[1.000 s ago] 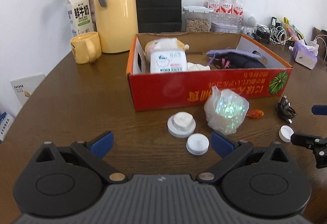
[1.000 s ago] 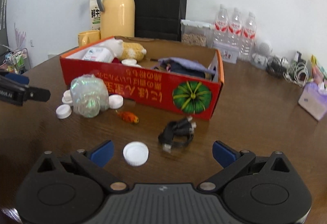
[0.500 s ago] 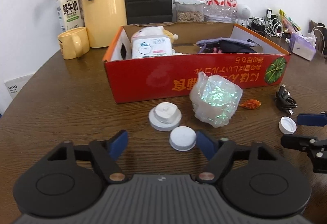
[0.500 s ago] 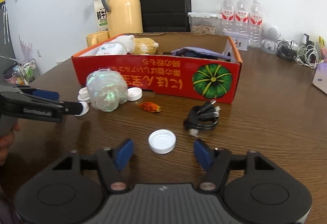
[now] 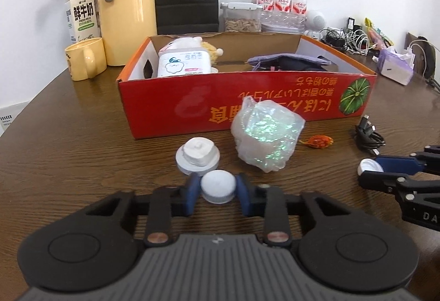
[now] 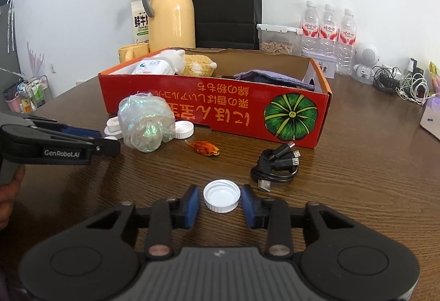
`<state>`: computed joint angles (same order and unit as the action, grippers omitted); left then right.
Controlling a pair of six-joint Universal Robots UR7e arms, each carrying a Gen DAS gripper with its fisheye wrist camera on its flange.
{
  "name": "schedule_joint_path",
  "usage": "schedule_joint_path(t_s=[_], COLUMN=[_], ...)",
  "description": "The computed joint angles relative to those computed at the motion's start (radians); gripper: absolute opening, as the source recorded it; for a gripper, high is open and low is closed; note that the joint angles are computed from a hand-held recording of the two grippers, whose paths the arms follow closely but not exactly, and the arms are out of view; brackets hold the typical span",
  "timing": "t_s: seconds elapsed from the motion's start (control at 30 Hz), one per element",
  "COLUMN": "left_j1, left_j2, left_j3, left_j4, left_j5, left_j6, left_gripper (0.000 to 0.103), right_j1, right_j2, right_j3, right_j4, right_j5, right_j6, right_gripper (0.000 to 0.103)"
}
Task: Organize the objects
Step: 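Close the right tool on a white bottle cap while the left grasps another cap, then carry both white caps over the cardboard box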
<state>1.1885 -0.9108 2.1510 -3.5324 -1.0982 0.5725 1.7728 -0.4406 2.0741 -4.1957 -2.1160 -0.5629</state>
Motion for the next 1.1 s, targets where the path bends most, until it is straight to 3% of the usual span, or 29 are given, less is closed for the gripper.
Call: schedule_joint_path(t_s=[0.57,1.1], left_j1=[-0.008,-0.050], left_j2=[-0.052,0.001], left_j3=[0.013,-0.113], left_j4=[-0.048,-0.096], left_j5=[-0.072,-0.145], left_j6=[-0.027,-0.007], left_gripper=[0.029,0.029], right_j1=[0.009,0.045], right_j2=[-0.004,-0.017], right_j3=[-0.003,-0.162], right_j4=[-0.024,-0.030], right_j5=[0.024,0.098], right_j6=[-0.024,-0.188], right_gripper=[0.027,0.027])
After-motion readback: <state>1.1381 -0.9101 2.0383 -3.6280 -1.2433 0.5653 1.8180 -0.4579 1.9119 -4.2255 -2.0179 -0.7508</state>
